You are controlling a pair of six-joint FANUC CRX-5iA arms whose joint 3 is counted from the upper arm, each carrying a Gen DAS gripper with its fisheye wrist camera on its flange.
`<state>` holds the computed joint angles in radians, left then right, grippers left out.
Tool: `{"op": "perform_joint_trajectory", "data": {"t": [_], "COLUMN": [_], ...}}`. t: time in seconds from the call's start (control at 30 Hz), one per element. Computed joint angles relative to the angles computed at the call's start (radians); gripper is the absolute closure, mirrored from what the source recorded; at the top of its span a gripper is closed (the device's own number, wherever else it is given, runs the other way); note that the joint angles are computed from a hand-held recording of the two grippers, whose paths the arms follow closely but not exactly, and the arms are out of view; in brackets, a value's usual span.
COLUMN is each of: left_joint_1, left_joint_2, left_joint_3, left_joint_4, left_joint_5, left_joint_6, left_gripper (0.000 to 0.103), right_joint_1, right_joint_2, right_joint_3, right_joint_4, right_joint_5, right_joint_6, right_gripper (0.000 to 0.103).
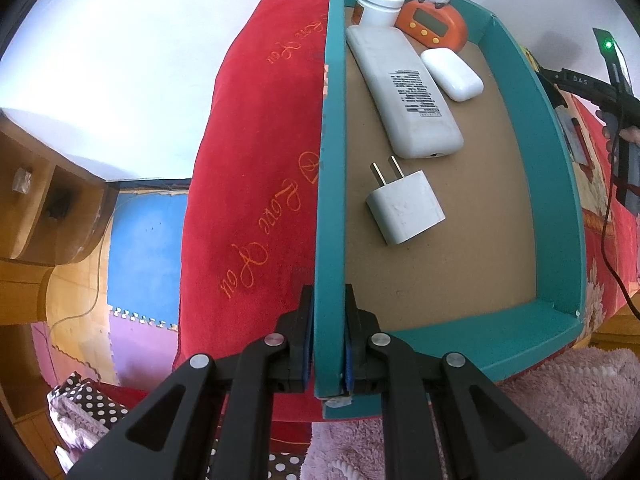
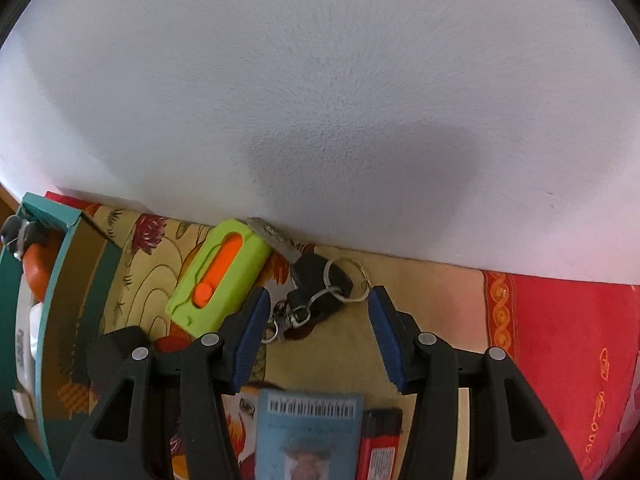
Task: Organize objects
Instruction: 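Move the right gripper back to the keys on the keychain, then close the right gripper on the key ring and lift the keys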
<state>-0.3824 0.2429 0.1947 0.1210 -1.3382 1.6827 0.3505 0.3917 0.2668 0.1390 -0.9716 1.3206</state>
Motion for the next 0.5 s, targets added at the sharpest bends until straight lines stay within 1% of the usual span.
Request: {"op": "perform_joint_trajectory", "data": {"t": [0.23,0.33,0.37,0.4,0.47,0.5], "left_joint_1": [0.002,0.003,0.004,0.004,0.004,0.005], "left_joint_2": [-0.005,-0.009,-0.009,-0.009,-0.011,-0.012], "left_joint_3": [-0.005,-0.010,-0.010,-0.011,-0.014,-0.015], "left_joint_4": [-0.001,-0.002,-0.001,-0.001,-0.001,-0.001], "left_joint_5": [0.000,0.002,0.003,0.004,0.005,0.006], "left_joint_6": [0.012,0.010,0.010,0.010,0.008,0.008], "left_gripper": [0.093,0.093,0.093,0.093,0.093,0.093], "right_joint_1": [0.002,0.009,0.011,0.017,0.020,0.019], "right_joint_2": [0.008,0.008,0.010,0.014,0.011,0.010], "right_joint_3": [-0.006,-0.015,-0.016,-0.011,-0.019,-0.020], "right_joint_4": [0.000,0.019,0.028,0.027,0.043,0.040], "right_joint_5": [0.016,0.021,0.025,0.024,0.033,0.034], "right_joint_6": [-0.006,-0.013,-0.022,-0.030,-0.073,-0.082], "right_gripper": [0.051,0.051,0.055,0.061,0.066,0.066]}}
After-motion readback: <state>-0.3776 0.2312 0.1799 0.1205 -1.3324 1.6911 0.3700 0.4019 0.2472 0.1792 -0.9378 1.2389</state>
